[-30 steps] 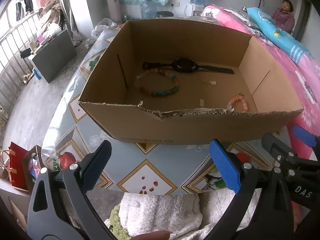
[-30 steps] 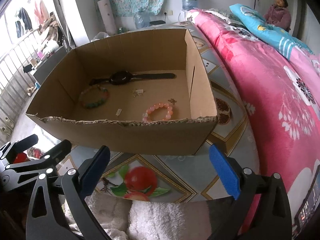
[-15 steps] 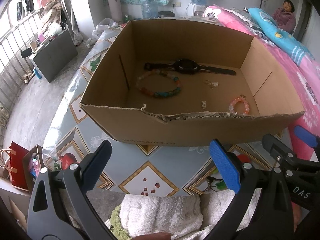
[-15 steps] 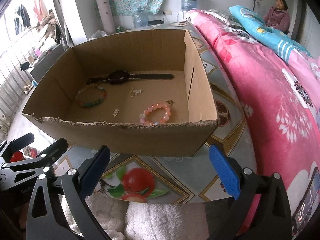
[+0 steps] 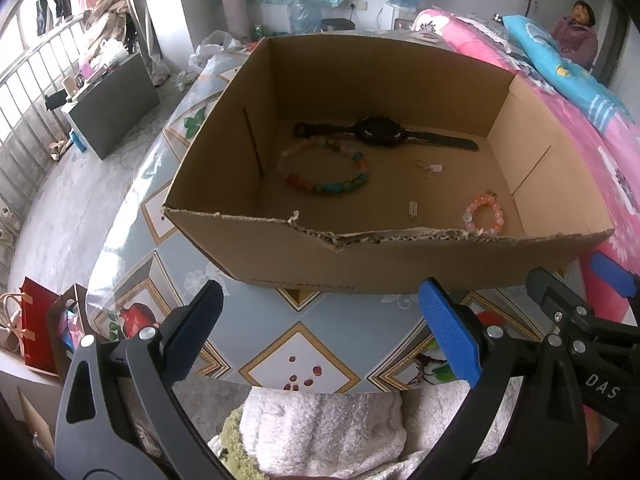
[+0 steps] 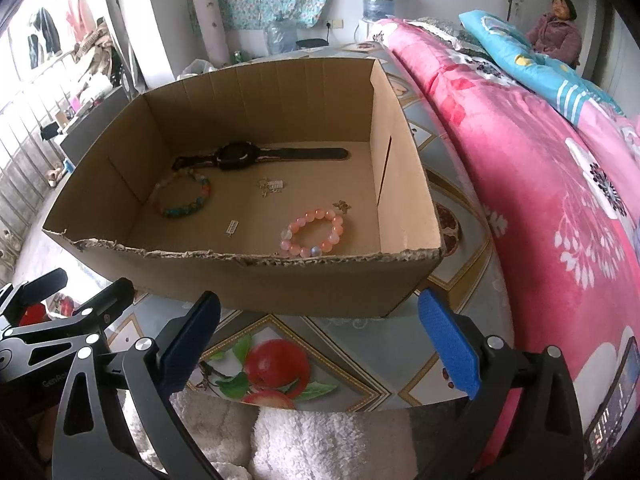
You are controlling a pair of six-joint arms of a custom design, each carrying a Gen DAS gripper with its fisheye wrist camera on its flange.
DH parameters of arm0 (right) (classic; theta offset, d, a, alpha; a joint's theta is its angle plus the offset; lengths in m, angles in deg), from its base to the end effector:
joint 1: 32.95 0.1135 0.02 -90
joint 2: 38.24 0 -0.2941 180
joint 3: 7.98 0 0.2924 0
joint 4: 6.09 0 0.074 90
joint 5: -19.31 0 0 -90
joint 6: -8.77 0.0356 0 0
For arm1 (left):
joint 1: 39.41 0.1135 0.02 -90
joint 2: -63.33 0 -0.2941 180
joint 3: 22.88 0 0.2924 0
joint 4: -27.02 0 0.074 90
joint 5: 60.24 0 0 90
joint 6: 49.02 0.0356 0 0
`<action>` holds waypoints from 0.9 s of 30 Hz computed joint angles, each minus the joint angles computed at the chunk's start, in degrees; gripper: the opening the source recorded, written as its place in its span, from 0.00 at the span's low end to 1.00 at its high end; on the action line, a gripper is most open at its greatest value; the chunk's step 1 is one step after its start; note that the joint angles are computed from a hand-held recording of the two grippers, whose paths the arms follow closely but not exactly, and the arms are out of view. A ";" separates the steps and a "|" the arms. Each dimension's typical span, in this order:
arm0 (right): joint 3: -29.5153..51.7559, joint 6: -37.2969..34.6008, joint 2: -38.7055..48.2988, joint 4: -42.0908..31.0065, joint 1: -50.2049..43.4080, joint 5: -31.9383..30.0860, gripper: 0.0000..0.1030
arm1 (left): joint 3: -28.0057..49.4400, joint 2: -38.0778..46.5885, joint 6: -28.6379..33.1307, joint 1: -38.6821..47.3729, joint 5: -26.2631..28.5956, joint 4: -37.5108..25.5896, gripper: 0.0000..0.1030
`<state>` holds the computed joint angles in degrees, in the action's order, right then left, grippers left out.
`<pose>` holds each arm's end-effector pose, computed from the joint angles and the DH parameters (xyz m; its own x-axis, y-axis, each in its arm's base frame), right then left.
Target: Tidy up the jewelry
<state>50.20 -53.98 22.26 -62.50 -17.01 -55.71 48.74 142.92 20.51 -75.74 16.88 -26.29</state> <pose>0.2175 0.0526 0.2650 -0.7931 0.2335 -0.5626 0.2552 0.9660 0.0413 0.2534 -0.1765 0.2669 -0.8337 0.1899 -0.5186 0.2131 0.9769 0.0151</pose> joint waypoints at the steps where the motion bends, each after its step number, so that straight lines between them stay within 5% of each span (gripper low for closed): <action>1: 0.08 -0.06 0.18 0.06 -0.05 -0.02 0.94 | 0.08 0.12 -0.03 0.04 0.09 -0.06 0.92; 27: 0.70 -0.75 1.61 -0.30 -1.46 -1.12 0.94 | 1.27 2.16 -0.51 0.18 0.94 -0.64 0.92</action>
